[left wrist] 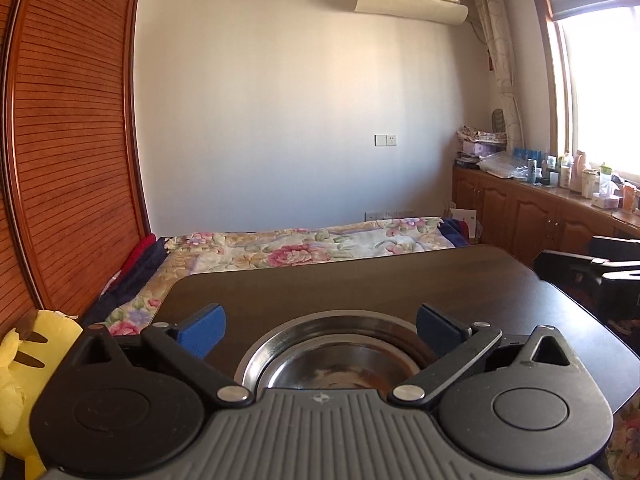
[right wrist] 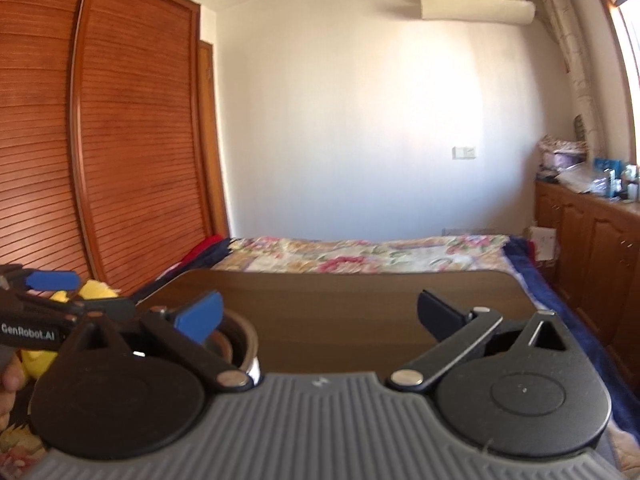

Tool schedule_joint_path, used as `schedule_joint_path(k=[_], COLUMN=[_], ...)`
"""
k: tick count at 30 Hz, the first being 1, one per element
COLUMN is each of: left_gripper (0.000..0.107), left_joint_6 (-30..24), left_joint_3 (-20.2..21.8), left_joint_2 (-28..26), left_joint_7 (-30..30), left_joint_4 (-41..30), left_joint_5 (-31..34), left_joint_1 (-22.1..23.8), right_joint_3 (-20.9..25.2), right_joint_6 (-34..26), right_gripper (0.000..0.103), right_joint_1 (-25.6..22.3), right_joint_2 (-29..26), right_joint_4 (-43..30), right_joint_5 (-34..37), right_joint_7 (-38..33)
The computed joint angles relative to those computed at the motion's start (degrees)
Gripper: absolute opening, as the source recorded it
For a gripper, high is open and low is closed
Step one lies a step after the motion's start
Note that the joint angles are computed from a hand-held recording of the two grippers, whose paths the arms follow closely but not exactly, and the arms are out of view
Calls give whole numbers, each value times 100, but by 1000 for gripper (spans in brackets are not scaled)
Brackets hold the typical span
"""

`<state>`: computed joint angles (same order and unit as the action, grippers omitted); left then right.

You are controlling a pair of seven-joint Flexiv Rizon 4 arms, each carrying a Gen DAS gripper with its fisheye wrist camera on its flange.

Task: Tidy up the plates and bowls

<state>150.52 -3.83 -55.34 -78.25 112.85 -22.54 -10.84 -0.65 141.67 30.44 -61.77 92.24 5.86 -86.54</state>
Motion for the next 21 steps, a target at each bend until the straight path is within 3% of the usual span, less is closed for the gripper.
schedule_joint_path(k=[14, 21], left_gripper=[103, 103], left_joint_6=[399, 463], left_joint_3=[-26, -42], left_joint_2=[138, 127], left_joint_7=[-71, -70], left_joint_4=[251, 345], left_joint_5=[-179, -203], left_joint_1=[-205, -172], right_joint_3=[-121, -84], right_joint_6=[217, 241], right_gripper=[103, 103], right_joint_1=[247, 282], right_joint_2=[145, 142], right_joint_4=[129, 198], right_joint_5=[982, 1130], right_joint_7=[-420, -511])
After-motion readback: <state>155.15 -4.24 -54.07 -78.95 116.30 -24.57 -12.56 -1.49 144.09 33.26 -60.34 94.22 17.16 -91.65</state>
